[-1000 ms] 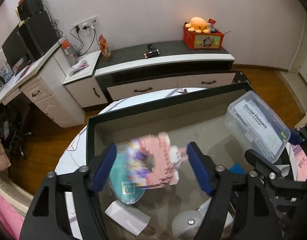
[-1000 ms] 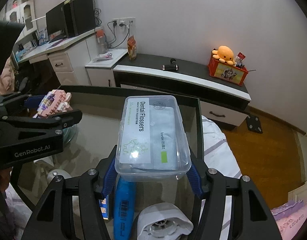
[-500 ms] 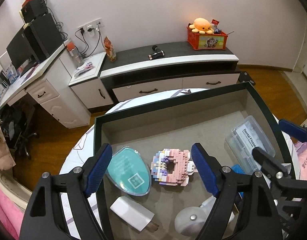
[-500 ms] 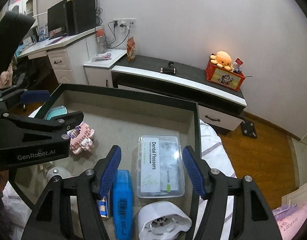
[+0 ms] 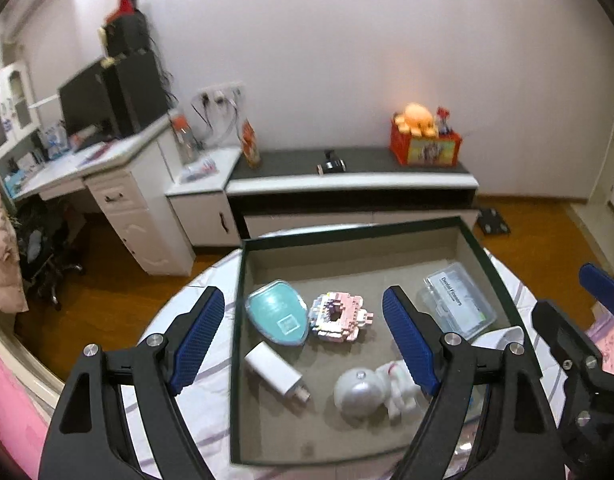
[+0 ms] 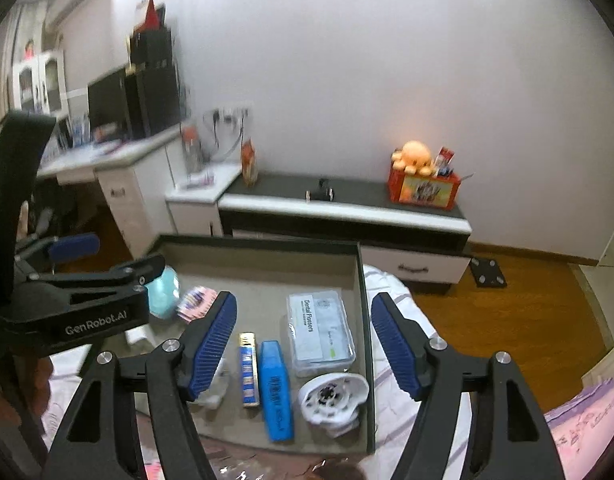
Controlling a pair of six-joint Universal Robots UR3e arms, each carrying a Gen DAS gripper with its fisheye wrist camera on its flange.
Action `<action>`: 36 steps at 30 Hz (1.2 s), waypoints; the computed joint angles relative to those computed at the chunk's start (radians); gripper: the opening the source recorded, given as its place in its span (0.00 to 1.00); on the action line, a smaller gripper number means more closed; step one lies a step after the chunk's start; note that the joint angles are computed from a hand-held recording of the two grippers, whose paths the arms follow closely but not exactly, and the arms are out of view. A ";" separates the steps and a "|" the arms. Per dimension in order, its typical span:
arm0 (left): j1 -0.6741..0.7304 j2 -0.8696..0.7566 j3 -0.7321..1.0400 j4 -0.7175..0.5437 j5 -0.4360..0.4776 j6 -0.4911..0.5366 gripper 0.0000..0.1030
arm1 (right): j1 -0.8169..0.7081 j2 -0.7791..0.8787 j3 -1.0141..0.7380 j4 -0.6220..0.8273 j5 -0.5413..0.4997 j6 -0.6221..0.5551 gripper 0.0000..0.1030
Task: Organize rigid objects
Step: 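Raise both tools out of the box and back over the table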
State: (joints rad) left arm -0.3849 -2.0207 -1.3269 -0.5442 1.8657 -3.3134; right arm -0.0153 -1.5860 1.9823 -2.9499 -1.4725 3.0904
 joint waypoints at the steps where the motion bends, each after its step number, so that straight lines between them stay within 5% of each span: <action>1: -0.005 0.049 -0.085 0.067 0.001 -0.011 0.81 | 0.004 -0.029 0.040 -0.037 -0.005 0.011 0.70; 5: -0.003 0.180 -0.328 0.250 -0.034 -0.057 0.81 | 0.050 -0.120 0.200 -0.230 -0.058 0.053 0.70; 18: -0.224 0.263 -0.830 0.921 0.298 -0.046 0.81 | 0.314 -0.111 0.570 -0.861 -0.443 0.105 0.70; 30: -0.369 0.162 -0.868 1.096 0.418 -0.022 0.83 | 0.484 0.051 0.693 -1.211 -0.670 0.101 0.70; 36: -0.382 0.148 -0.856 1.124 0.438 -0.009 0.84 | 0.482 0.049 0.690 -1.236 -0.667 0.064 0.70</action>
State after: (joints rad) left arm -0.7674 -1.8728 -2.1830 0.5798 2.3040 -3.3221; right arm 0.4668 -1.5374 2.6722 -4.1862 -2.1390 3.1541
